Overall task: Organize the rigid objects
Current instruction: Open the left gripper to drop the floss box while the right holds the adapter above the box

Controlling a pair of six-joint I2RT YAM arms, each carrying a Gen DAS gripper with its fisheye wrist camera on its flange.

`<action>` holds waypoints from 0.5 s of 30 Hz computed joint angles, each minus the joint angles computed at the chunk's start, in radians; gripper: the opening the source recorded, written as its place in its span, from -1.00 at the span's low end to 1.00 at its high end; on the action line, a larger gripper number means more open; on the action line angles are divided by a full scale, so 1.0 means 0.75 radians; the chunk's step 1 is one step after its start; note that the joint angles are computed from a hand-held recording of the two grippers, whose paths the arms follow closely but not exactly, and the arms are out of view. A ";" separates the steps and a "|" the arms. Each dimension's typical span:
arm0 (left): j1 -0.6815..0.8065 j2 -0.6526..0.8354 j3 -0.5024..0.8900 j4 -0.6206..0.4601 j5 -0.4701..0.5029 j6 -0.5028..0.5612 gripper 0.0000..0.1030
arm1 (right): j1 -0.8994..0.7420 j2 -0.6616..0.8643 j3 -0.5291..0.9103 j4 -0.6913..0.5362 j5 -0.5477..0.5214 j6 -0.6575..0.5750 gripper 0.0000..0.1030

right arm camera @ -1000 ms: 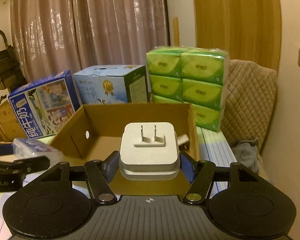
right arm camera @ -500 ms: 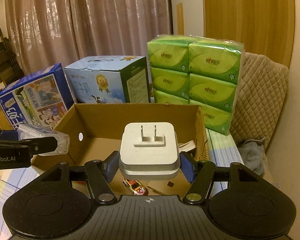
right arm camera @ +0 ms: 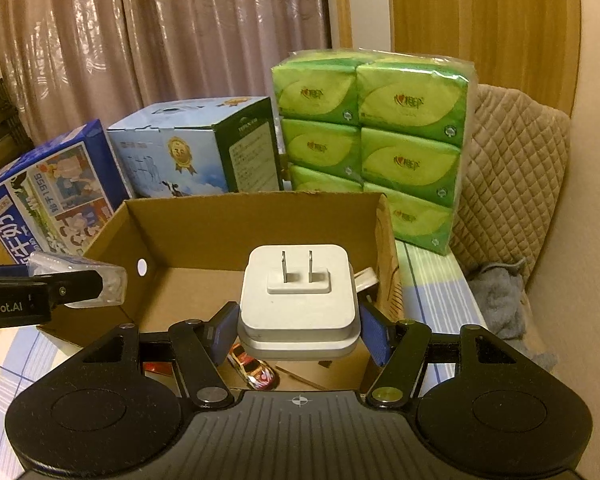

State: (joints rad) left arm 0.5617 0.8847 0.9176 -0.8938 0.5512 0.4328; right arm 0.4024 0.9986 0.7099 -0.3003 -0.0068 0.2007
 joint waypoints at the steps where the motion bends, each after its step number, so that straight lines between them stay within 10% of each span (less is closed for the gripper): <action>1: -0.009 0.004 -0.001 0.006 -0.006 -0.008 0.63 | -0.003 0.000 -0.002 0.001 -0.002 0.003 0.19; 15: 0.007 0.057 0.038 0.042 -0.022 -0.085 0.63 | -0.016 -0.008 0.003 -0.006 -0.008 0.003 0.19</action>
State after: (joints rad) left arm 0.5669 0.9272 0.9464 -0.8626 0.5348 0.3688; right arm 0.3902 0.9927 0.7118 -0.3048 -0.0126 0.2027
